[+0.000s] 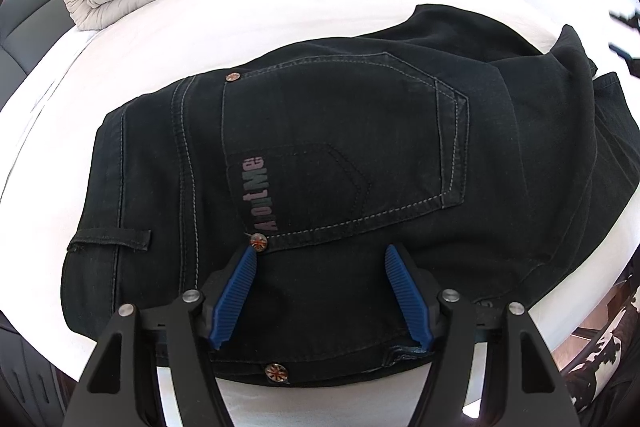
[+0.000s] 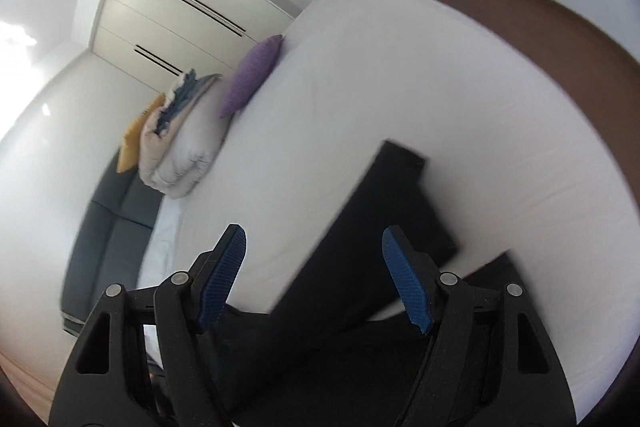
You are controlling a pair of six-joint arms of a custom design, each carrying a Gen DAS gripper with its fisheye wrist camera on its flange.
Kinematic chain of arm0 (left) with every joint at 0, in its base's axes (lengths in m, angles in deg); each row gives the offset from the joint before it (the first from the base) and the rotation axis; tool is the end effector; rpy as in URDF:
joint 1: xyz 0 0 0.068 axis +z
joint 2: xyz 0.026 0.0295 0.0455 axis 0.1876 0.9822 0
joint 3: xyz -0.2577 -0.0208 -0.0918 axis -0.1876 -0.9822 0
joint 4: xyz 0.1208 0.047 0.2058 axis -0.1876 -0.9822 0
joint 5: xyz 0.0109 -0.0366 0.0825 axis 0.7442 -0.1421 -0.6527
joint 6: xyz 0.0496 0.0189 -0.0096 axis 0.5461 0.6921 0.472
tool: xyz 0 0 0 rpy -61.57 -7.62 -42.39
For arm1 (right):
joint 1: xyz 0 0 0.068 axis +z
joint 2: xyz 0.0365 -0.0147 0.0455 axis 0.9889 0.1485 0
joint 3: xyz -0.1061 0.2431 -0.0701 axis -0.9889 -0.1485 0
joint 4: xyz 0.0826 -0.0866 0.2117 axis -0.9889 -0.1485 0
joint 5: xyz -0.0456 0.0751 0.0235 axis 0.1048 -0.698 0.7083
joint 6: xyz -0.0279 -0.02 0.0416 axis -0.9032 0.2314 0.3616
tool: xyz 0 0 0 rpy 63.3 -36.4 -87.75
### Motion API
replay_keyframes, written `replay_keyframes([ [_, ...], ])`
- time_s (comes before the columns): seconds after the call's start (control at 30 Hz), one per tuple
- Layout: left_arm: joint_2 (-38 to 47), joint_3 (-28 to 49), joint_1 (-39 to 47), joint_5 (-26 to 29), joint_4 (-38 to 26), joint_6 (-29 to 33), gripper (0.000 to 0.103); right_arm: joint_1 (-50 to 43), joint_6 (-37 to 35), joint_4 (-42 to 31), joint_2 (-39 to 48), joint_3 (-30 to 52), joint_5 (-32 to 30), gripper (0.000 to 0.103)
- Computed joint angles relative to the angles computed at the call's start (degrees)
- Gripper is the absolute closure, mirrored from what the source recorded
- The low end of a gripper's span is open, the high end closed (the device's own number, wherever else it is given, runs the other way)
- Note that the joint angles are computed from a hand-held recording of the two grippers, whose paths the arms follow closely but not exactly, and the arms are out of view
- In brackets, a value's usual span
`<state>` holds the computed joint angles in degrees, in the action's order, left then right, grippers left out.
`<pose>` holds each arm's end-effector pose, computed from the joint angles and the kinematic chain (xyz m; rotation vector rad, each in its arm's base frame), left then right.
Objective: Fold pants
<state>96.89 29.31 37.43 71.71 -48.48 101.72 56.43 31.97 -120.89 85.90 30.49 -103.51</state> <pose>0.2141 0.0935 0.2502 0.5182 2.5603 -0.0623 0.2248 -0.0775 0.3381 0.4927 2.1220 0.8472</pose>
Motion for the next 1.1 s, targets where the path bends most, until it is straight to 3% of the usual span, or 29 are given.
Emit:
replay_keyframes([
  [0.07, -0.1, -0.1, -0.1, -0.1, 0.1, -0.3, 0.033, -10.5, -15.9, -7.2, 12.6, 8.3, -4.5, 0.032],
  [0.13, -0.2, -0.2, -0.5, -0.3, 0.4, -0.8, 0.033, -14.7, -28.9, -15.3, 22.3, 16.0, -7.7, 0.032],
  [0.2, -0.3, -0.3, -0.9, -0.9, 0.4, -1.3, 0.033, -15.1, -36.2, -19.3, 29.1, 22.0, -7.2, 0.032],
  [0.4, -0.2, 0.1, -3.1, -2.8, 0.3, -2.9, 0.032, -10.3, -44.3, -23.9, 41.8, 32.2, -0.9, 0.034],
  [0.53, -0.3, 0.2, -3.8, -3.2, 0.5, -3.9, 0.032, -7.5, -47.1, -29.2, 55.3, 46.3, 4.0, 0.041],
  [0.57, -0.2, 0.3, -3.6, -3.0, 0.4, -3.6, 0.032, -6.9, -47.0, -29.0, 57.9, 48.3, 3.8, 0.047],
  [0.6, -0.2, 0.3, -3.7, -3.0, 0.5, -3.7, 0.032, -6.4, -47.0, -31.2, 60.5, 52.5, 3.2, 0.063],
  [0.63, -0.3, 0.1, -4.0, -3.1, 0.7, -4.2, 0.032, -4.3, -45.2, -32.9, 62.4, 56.5, 3.2, 0.072],
  [0.7, -0.4, 0.0, -4.1, -3.1, 0.8, -4.3, 0.032, -2.9, -45.7, -32.7, 62.3, 56.5, 6.0, 0.086],
  [0.77, -0.6, -0.2, -4.2, -3.3, 1.0, -4.4, 0.031, -3.0, -48.2, -31.6, 58.9, 50.7, 7.1, 0.096],
  [0.97, -0.8, -0.4, -4.0, -3.2, 1.1, -4.3, 0.031, -0.4, -44.0, -30.9, 50.2, 49.4, 5.9, 0.098],
  [1.1, -1.0, -0.6, -4.1, -3.2, 1.2, -4.2, 0.031, -0.8, -41.7, -38.3, 44.6, 56.4, 1.9, 0.098],
])
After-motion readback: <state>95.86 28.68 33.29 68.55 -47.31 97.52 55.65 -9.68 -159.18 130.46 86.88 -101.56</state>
